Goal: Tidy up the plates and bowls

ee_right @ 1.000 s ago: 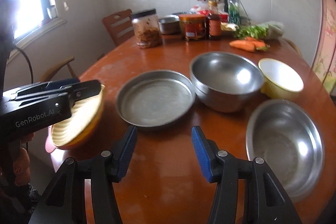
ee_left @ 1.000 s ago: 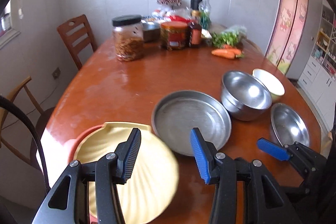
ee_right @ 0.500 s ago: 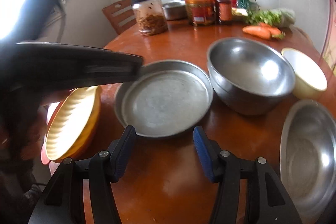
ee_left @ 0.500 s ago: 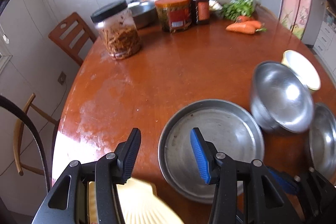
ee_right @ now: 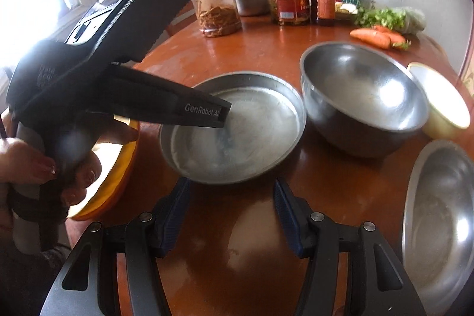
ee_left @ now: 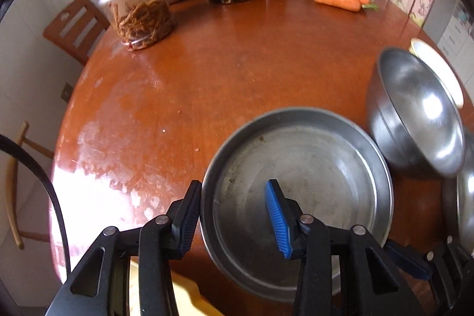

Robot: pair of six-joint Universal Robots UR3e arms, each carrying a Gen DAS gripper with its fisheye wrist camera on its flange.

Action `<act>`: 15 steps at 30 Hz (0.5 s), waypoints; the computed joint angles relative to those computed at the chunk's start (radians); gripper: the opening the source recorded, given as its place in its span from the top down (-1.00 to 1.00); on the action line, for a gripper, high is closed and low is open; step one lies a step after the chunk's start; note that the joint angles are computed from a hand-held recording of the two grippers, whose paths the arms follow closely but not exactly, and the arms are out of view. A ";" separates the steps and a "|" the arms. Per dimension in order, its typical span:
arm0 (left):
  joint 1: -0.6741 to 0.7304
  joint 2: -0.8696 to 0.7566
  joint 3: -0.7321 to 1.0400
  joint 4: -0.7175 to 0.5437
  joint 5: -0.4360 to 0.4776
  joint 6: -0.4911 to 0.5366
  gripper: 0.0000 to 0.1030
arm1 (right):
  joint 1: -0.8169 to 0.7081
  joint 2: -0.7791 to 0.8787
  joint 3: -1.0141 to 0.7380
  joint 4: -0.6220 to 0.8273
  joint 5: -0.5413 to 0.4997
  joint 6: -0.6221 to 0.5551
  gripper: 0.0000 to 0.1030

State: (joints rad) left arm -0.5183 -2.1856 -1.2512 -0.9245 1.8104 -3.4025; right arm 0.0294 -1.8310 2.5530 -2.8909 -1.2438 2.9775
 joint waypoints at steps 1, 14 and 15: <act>-0.008 0.005 -0.005 0.000 0.006 0.008 0.14 | -0.009 -0.011 0.007 0.011 0.010 -0.009 -0.15; -0.104 0.113 -0.156 0.031 -0.007 0.098 0.15 | -0.151 -0.383 0.108 0.385 0.160 -0.172 -0.15; -0.109 0.125 -0.171 0.035 -0.014 0.097 0.15 | -0.186 -0.460 0.113 0.481 0.184 -0.206 -0.16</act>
State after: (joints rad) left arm -0.6276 -2.0605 -1.4224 -0.8893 1.7966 -3.3051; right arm -0.1569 -2.2912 2.6657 -2.4096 -1.0602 2.7718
